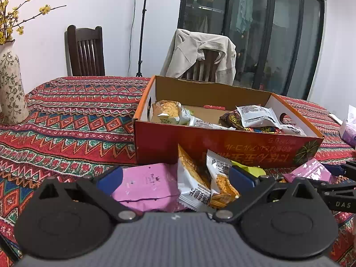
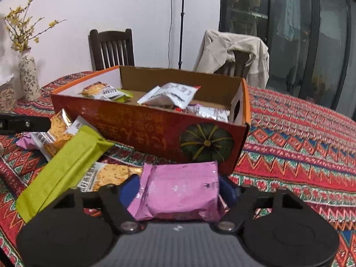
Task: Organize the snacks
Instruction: 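Grasp the pink packet with the right tool, then grasp the lime-green bar with the left tool while the right holds the pink packet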
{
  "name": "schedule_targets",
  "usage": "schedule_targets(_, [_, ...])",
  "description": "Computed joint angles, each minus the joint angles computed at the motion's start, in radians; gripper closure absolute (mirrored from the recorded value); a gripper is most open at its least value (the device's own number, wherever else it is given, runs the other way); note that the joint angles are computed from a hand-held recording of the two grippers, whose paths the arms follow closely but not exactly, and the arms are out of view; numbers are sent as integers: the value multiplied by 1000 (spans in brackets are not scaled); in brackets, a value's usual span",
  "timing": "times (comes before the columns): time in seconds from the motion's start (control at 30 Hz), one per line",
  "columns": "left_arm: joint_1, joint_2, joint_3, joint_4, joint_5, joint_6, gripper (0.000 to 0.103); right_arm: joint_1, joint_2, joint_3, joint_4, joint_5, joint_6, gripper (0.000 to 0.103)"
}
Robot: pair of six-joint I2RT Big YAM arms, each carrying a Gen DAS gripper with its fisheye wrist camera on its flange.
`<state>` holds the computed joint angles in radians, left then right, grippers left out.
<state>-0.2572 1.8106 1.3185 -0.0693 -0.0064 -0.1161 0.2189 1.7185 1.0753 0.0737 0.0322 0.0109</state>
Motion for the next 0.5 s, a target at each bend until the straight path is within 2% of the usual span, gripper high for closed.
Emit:
schedule_targets(0.27, [-2,5,3,2,-15,-2,0,6,-17,-24,32,6,-21,43])
schedule_targets(0.4, [-13,3,11,-12,-60,4,0,4,-31,-42,63,1,-14,43])
schedule_targets(0.5, [-31,-16,-6,8,-86,34,0,-1,-43,-56,84,-4,-2,44])
